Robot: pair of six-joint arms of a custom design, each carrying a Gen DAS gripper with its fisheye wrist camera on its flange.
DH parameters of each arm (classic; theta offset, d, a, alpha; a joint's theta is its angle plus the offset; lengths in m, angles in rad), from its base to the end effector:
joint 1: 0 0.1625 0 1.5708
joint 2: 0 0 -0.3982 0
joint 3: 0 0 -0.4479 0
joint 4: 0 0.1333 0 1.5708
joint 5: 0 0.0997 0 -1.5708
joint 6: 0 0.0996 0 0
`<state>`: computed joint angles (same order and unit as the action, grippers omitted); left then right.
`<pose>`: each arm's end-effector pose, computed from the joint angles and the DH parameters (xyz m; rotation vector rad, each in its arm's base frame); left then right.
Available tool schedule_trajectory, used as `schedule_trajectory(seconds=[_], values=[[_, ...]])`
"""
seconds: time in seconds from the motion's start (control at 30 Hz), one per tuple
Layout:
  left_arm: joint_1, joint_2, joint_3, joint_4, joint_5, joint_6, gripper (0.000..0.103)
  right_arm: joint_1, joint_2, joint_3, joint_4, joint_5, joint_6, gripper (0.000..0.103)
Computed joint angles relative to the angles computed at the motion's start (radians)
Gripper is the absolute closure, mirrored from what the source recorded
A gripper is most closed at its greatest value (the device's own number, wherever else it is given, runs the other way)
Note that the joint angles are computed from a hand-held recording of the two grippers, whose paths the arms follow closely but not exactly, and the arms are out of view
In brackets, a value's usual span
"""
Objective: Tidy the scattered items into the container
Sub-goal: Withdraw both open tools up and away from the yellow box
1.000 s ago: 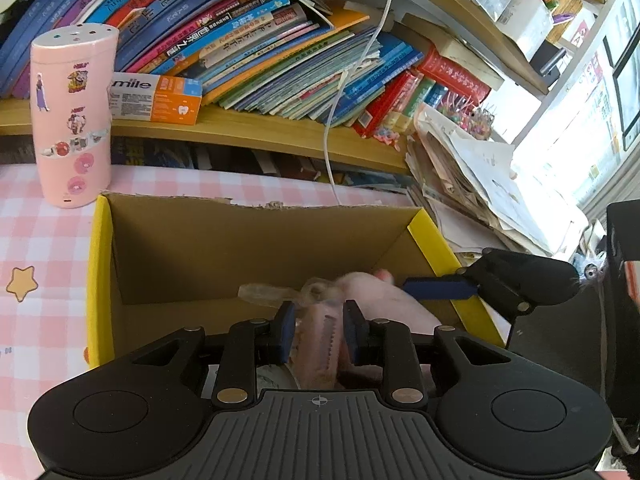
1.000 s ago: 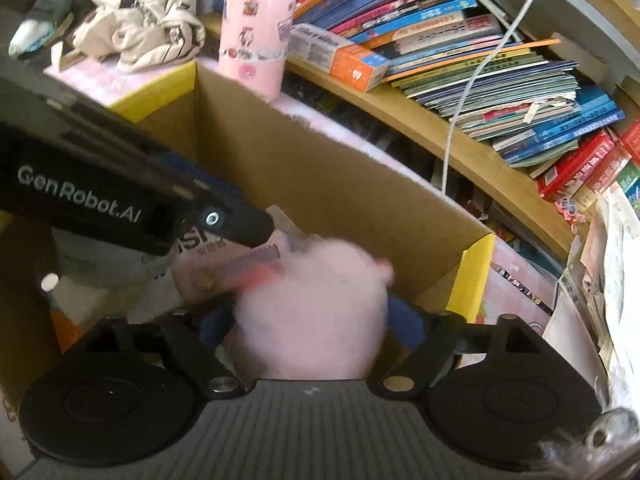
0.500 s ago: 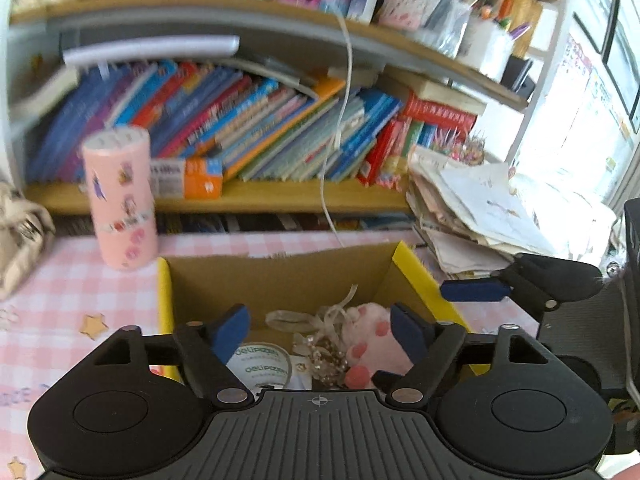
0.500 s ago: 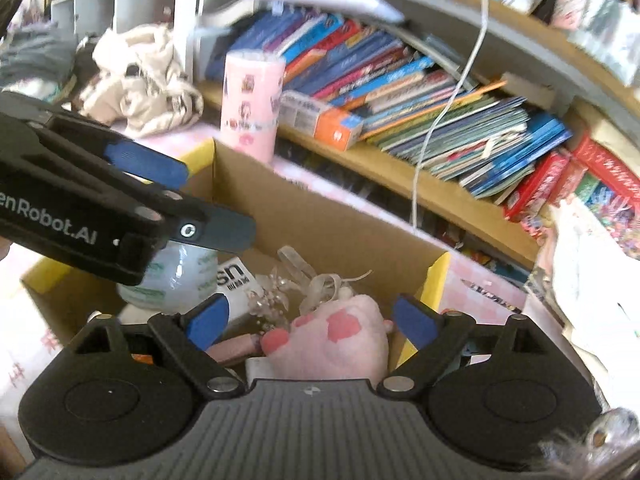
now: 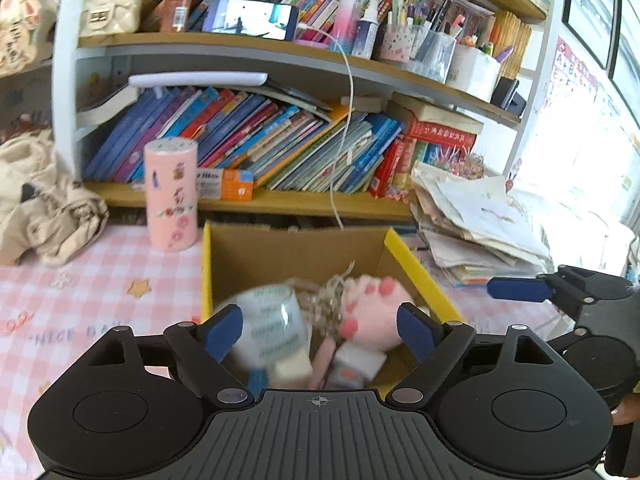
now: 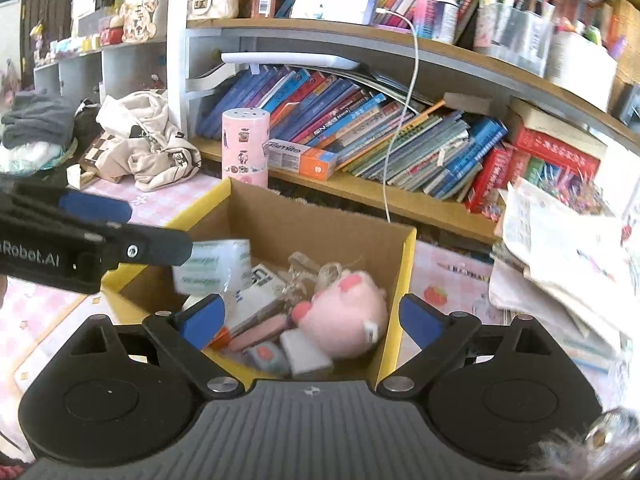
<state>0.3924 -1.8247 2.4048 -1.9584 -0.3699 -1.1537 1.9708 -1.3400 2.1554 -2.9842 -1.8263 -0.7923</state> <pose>-0.2513 -0.3488 0.2480 0.1715 2.1842 -1.2930 0.3079 -0.4505 0.2006 1.4189 -2.2805 0.7442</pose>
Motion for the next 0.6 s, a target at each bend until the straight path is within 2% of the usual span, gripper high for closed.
schedule_trajectory(seconds=[0.17, 0.3, 0.6], values=[[-0.081, -0.029, 0.004, 0.311, -0.028, -0.310, 0.016, -0.007, -0.070, 0.094, -0.056, 0.006, 0.030, 0.008], [-0.138, -0.016, -0.019, 0.535, -0.085, -0.564, 0.016, -0.012, -0.115, 0.161, -0.081, 0.013, 0.036, 0.008], [-0.229, 0.003, -0.046, 0.809, -0.194, -0.809, 0.016, -0.004, -0.174, 0.251, -0.059, 0.004, 0.066, 0.008]])
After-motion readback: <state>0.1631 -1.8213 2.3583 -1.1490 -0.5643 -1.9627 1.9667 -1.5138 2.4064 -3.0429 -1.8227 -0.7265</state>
